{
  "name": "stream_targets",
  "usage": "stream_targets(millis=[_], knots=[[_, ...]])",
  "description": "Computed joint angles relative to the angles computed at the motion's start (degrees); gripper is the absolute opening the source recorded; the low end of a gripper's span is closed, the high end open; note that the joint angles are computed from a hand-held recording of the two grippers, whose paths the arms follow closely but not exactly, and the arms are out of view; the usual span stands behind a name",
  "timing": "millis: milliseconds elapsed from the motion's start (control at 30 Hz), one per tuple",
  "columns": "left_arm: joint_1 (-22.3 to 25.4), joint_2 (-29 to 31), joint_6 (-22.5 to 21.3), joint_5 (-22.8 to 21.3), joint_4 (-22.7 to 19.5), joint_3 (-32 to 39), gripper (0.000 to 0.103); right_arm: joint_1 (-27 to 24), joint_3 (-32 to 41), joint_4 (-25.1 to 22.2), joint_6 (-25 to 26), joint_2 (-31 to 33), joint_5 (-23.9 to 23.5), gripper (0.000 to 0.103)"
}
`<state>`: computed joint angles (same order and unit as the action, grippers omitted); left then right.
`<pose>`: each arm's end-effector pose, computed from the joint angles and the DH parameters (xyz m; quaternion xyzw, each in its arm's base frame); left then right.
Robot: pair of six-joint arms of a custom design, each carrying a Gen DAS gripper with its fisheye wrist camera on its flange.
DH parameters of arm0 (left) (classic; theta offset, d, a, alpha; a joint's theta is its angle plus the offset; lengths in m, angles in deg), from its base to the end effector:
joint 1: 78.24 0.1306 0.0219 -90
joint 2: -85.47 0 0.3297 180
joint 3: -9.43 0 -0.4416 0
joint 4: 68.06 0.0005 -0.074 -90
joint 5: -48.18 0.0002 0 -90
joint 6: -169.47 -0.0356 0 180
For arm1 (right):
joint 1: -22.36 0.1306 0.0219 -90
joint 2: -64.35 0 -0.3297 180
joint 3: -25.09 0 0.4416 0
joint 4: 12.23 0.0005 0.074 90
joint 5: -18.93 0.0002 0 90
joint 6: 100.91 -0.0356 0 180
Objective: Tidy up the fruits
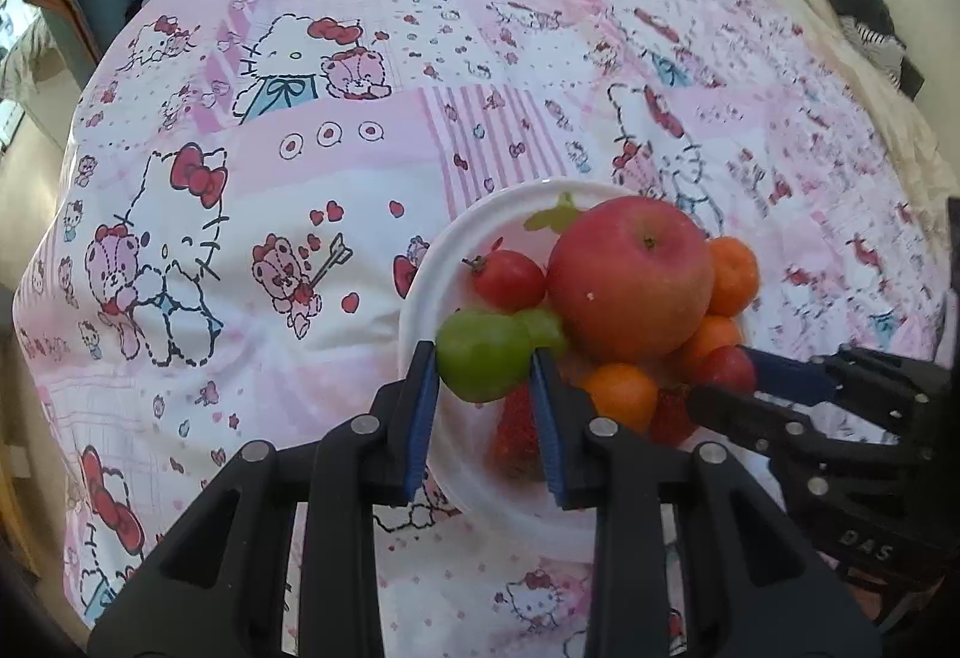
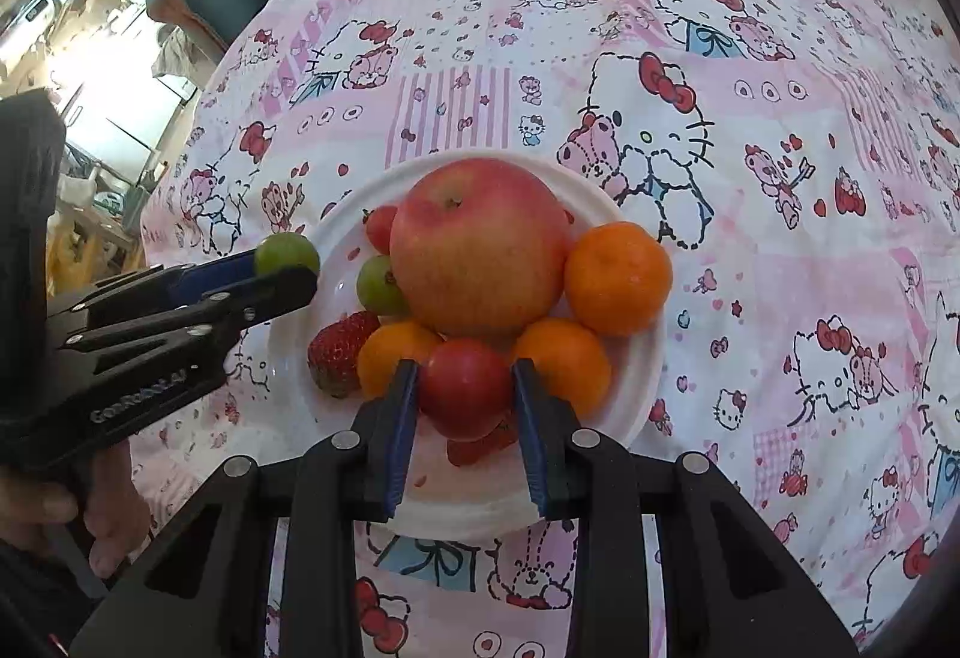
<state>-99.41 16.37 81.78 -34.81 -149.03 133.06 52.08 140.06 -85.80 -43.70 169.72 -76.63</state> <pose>0.5677 -0.2250 0.4343 0.1720 0.9651 -0.0971 0.1722 0.5131 0.2963 0.4237 0.0151 0.9731 0.1571 0.1678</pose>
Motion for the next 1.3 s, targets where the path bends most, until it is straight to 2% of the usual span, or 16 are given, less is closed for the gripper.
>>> stream_targets(millis=[500,600,667,733,833,1000,1067,1133,1300], knots=[[-0.4,-0.6,0.0,-1.1,1.0,-2.0,0.028,0.4,0.6,-0.8,0.8,1.0,-0.2,0.035],[-0.7,-0.6,-0.8,-1.5,0.4,-1.6,0.033,0.5,0.7,-0.7,1.1,1.0,0.0,0.036],[-0.8,-1.4,-0.7,-2.6,1.4,-2.3,0.059,0.5,0.5,0.0,1.1,0.6,0.1,0.053],[-0.9,-2.7,-0.6,-3.8,3.5,-3.5,0.069,0.5,0.1,0.7,1.0,0.2,-0.6,0.061],[-0.6,-3.1,-0.4,-3.9,4.3,-3.5,0.070,0.7,0.0,1.3,1.0,-0.3,-0.6,0.062],[0.2,-4.5,1.6,-4.3,4.8,-4.1,0.070,0.5,-1.3,3.0,0.6,-2.7,-0.4,0.075],[0.3,-5.6,1.7,-3.7,4.8,-4.6,0.070,0.2,-2.3,4.0,-0.5,-4.0,-0.5,0.083],[0.1,-7.9,1.2,-2.8,6.1,-6.4,0.070,0.1,-3.8,5.7,-1.8,-6.0,0.2,0.088],[-0.3,-12.5,0.5,-3.7,7.7,-9.0,0.070,-0.1,-6.9,9.5,-6.5,-10.7,1.0,0.098]])
